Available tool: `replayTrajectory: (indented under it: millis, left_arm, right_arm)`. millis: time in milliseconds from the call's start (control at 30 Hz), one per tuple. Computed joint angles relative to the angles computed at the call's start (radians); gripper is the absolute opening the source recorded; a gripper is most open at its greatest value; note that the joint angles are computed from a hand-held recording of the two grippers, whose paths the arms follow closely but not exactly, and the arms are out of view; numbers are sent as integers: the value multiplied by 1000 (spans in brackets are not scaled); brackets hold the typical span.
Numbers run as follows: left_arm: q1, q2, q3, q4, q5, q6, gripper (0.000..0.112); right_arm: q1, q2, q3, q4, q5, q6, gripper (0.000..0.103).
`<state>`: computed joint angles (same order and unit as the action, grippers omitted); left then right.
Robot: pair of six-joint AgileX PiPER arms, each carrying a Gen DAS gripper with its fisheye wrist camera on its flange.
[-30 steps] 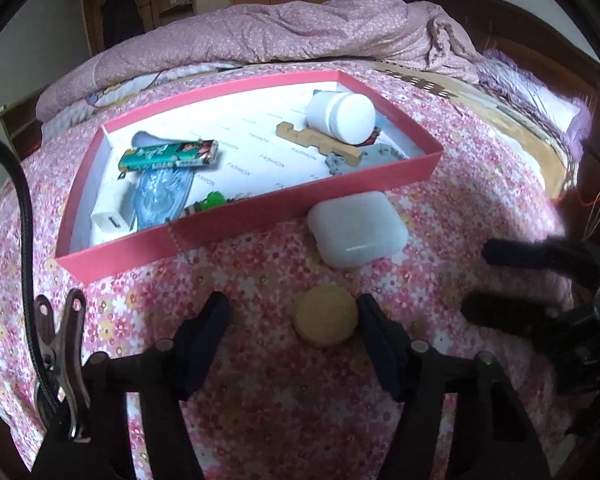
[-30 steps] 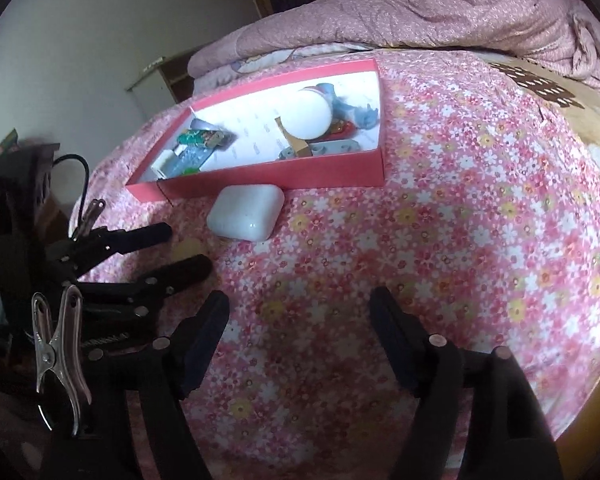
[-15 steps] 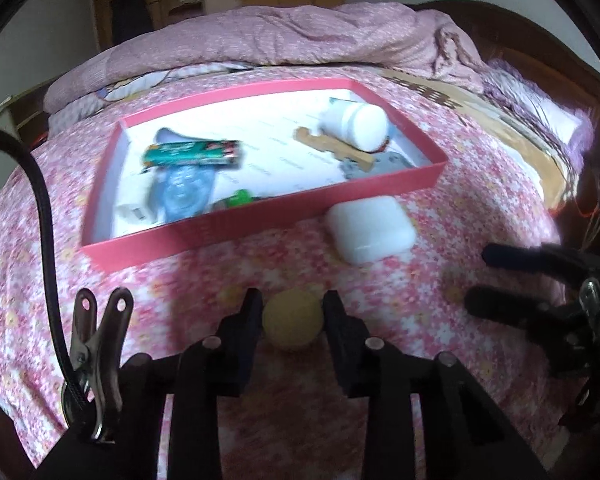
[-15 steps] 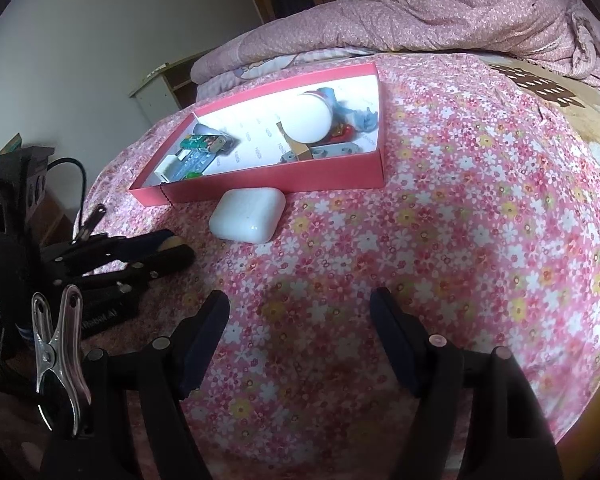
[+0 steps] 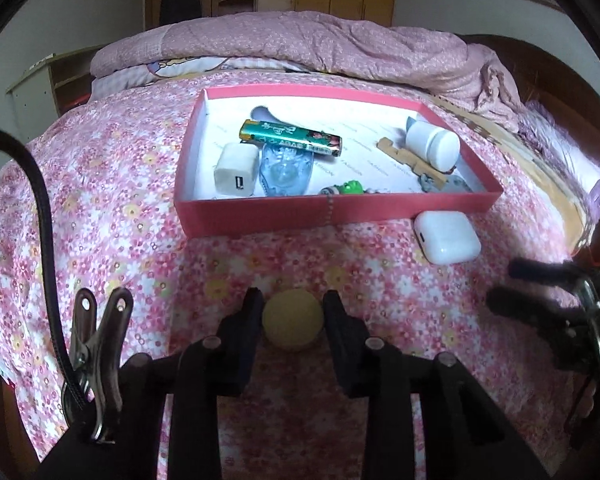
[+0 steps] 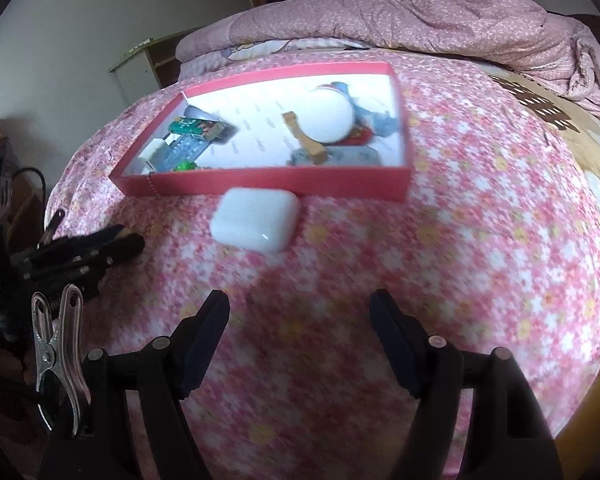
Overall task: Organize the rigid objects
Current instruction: 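Grasp the beige ball with the left tool while the right tool grasps the white case, then carry the beige ball and white case over the tray with both tools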
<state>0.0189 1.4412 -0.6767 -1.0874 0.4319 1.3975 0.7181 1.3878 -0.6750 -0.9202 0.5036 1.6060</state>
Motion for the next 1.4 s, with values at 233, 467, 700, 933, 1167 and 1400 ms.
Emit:
replayTrajectory:
  millis: [233, 467, 700, 933, 1167, 1400]
  left_arm:
    - [29, 1, 15, -64, 23, 81, 33]
    - [37, -2, 28, -107, 27, 127, 33]
    - [37, -6, 32, -101, 24, 114, 34]
    - [10, -8, 25, -63, -2, 62, 34]
    - [14, -9, 4, -8, 17, -15, 33]
    - [25, -38, -8, 12, 33, -51, 33]
  right_arm:
    - [0, 121, -138, 27, 49, -20, 75]
    - [7, 206, -220, 3, 86, 10, 75]
    - [47, 253, -258, -56, 188, 69, 59]
    - [40, 209, -196, -99, 132, 122, 59]
    - [49, 146, -135, -127, 102, 176, 59]
    - [73, 95, -105, -145, 120, 195, 59]
